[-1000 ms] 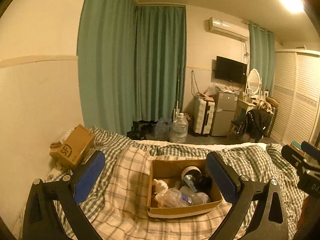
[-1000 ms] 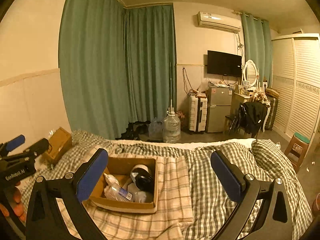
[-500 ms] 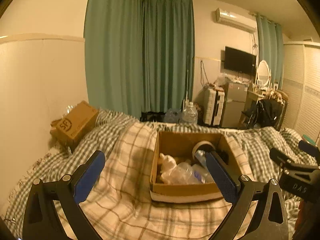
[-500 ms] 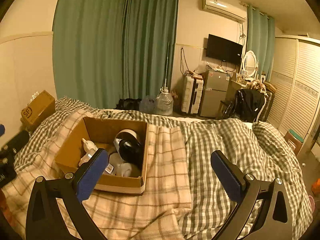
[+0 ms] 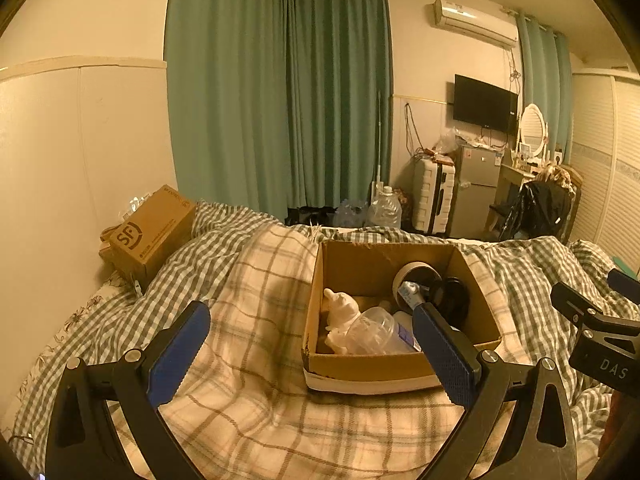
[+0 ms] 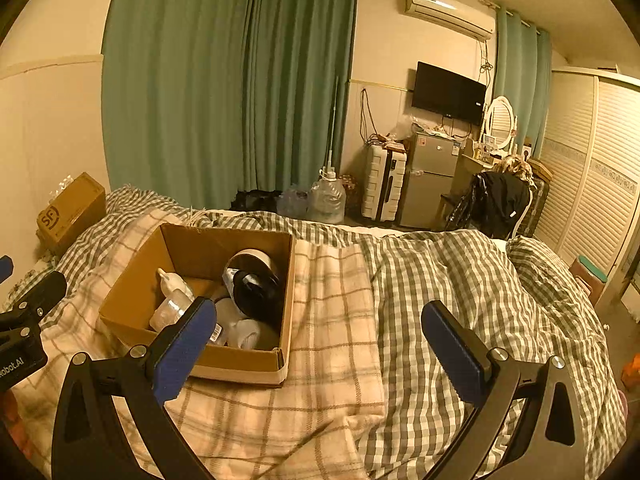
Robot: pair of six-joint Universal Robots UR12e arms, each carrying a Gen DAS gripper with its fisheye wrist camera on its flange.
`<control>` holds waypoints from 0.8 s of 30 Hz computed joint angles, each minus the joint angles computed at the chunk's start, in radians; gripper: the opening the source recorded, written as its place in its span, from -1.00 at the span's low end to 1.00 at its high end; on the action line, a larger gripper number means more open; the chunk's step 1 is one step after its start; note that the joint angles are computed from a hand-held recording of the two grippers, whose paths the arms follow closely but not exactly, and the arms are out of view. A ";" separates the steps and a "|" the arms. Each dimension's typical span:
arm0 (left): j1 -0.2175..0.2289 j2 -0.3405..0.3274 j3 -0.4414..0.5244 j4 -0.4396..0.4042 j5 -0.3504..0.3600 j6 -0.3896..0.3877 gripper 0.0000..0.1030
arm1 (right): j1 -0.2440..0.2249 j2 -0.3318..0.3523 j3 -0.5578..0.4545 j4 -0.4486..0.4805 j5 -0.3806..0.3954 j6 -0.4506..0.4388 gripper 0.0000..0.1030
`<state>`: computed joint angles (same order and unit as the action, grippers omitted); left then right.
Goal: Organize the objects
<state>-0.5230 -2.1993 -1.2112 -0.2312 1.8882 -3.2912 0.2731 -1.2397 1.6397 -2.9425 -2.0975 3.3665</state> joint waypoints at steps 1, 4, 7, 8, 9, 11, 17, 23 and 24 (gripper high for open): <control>0.000 0.000 0.000 0.000 -0.001 0.000 1.00 | 0.000 0.000 -0.001 0.000 0.000 -0.001 0.99; 0.000 -0.001 0.001 -0.001 0.002 0.003 1.00 | 0.001 0.002 -0.001 0.000 -0.001 -0.006 0.99; 0.000 0.000 0.000 -0.001 0.003 0.006 1.00 | 0.002 0.002 -0.001 -0.001 0.000 -0.008 0.99; 0.000 0.000 0.000 -0.002 0.001 0.005 1.00 | 0.002 0.002 -0.001 0.000 0.001 -0.008 0.99; 0.001 0.000 0.001 -0.005 0.002 0.005 1.00 | 0.002 0.002 -0.001 0.001 0.001 -0.009 0.99; 0.001 0.001 0.000 -0.006 0.004 0.006 1.00 | 0.002 0.002 -0.001 0.002 0.002 -0.009 0.99; 0.001 0.000 0.002 -0.017 0.010 0.008 1.00 | 0.002 0.002 -0.002 0.007 0.003 -0.005 0.99; 0.002 0.000 0.003 -0.019 0.004 0.011 1.00 | 0.002 0.002 -0.002 0.007 0.002 -0.006 0.99; 0.004 0.001 0.002 -0.024 -0.003 0.011 1.00 | 0.002 0.002 -0.002 0.007 0.002 -0.006 0.99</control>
